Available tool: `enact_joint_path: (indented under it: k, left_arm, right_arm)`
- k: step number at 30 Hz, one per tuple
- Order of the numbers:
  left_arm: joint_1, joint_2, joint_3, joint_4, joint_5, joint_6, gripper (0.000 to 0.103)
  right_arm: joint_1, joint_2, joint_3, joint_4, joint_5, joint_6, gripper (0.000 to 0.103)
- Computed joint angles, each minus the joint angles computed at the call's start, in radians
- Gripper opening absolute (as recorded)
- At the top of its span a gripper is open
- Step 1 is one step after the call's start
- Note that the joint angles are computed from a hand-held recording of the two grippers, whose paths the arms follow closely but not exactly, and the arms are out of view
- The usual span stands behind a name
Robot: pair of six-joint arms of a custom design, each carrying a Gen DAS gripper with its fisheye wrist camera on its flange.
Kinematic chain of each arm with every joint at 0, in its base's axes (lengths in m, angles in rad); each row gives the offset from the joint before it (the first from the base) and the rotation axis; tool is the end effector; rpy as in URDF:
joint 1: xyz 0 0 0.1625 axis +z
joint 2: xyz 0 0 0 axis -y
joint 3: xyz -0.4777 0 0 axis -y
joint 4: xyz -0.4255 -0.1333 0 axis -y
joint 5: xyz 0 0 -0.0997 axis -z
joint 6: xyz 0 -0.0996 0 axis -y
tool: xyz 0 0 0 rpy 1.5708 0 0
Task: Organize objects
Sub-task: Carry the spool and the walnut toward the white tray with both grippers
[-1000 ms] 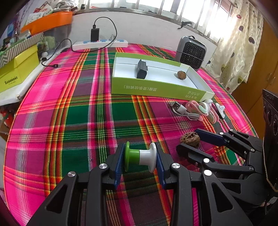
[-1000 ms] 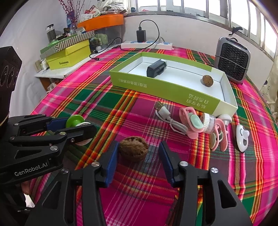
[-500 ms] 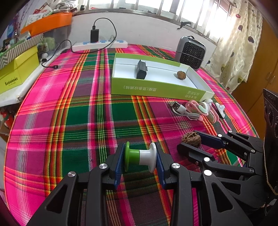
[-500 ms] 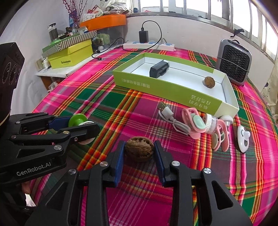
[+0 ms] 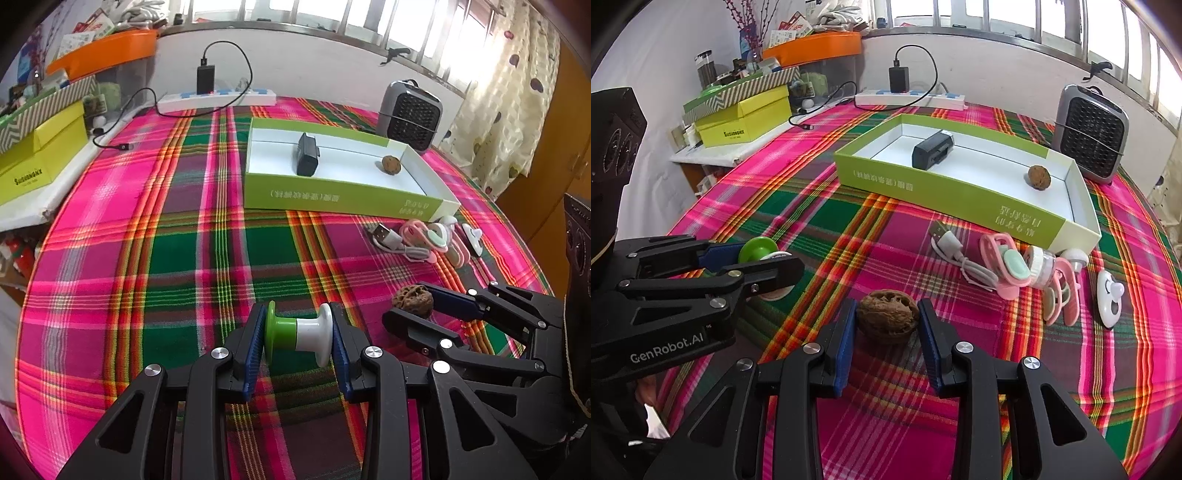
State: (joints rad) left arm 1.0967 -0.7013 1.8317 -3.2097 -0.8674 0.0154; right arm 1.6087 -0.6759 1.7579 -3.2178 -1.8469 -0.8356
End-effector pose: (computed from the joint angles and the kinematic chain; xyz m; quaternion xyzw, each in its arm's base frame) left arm -0.1302 -0.6867 0.0680 0.1361 0.9025 -0.3057 0.2710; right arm 0.1329 -0.7035 0.0581 0.3676 -0.8782 0.2031 0.2290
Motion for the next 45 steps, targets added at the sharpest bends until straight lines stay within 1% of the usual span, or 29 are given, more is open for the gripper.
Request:
enact_joint_path:
  k: [14, 24, 35, 45]
  left_arm:
    - [-0.003, 0.009, -0.033, 0.011, 0.007, 0.028, 0.031]
    - [-0.007, 0.027, -0.080, 0.014, 0.043, 0.053, 0.031]
    - [-0.005, 0.062, -0.168, 0.030, 0.055, 0.097, 0.031]
    - [0.005, 0.103, -0.279, 0.052, 0.048, 0.140, 0.031]
  right_arm:
    - [-0.003, -0.008, -0.020, 0.024, 0.019, 0.016, 0.034]
    - [-0.005, -0.013, -0.052, 0.025, 0.036, 0.024, 0.034]
    - [-0.005, -0.001, -0.118, 0.032, 0.049, 0.036, 0.034]
    - [-0.002, 0.030, -0.220, 0.070, 0.052, 0.063, 0.034]
